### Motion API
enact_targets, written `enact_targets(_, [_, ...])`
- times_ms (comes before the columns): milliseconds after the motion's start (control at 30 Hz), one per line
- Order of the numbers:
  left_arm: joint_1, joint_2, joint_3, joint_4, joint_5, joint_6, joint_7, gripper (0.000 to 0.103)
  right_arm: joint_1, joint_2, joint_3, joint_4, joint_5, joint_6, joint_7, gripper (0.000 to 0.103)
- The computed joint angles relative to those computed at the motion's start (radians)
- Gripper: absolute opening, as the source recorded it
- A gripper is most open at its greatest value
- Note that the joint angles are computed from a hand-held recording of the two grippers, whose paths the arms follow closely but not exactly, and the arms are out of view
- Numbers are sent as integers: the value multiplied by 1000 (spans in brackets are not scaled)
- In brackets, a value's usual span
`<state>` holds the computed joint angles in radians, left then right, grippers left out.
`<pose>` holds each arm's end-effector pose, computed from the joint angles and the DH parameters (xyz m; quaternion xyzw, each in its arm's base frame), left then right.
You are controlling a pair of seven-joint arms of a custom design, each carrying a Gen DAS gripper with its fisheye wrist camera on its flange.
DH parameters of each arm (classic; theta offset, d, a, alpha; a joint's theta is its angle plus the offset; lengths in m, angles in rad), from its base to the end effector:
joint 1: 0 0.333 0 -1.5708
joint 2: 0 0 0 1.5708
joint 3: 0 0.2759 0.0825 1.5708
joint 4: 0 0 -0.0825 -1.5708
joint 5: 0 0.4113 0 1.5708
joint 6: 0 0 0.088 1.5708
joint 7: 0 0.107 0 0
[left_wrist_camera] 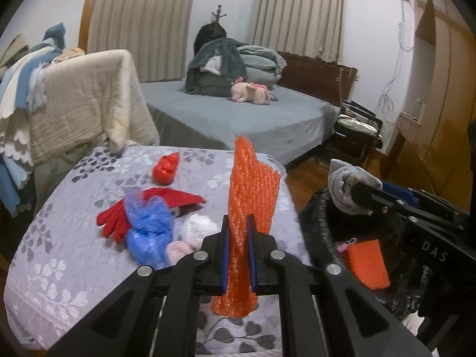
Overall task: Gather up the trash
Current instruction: 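Carry sleeve and sock over the black bin and open both grippers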
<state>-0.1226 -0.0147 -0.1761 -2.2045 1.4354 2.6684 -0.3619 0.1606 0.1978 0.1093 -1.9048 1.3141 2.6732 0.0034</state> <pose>0.5398 -0.1969 0.3631 -0.7467 0.4746 -0.3079 0.3499 0.6366 0.1431 0.3880 -0.8075 0.3441 -0.1589 0.4520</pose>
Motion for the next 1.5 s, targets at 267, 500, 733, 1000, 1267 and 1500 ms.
enact_targets(267, [-29,83,3,104,4,31,52,10,-30,-10,-24,-1,25,19,0,35])
enact_targets(500, [-69,177,21,221,-6,72,107,10,-63,1,-41,14,29,52,5,35])
enact_targets(733, [-121,296,51,365,-45,129,194,10,-101,27,-51,37,22,90,25,35])
enact_targets(1000, [-184,456,93,551,-166,195,354,10,-144,71,-53,75,-7,135,62,35])
enact_targets(1267, [-208,619,100,729,-381,227,583,10,-176,127,-45,114,-72,168,129,36])
enact_targets(1500, [-219,725,95,840,-560,212,777,11,-190,167,-37,128,-154,183,206,40])
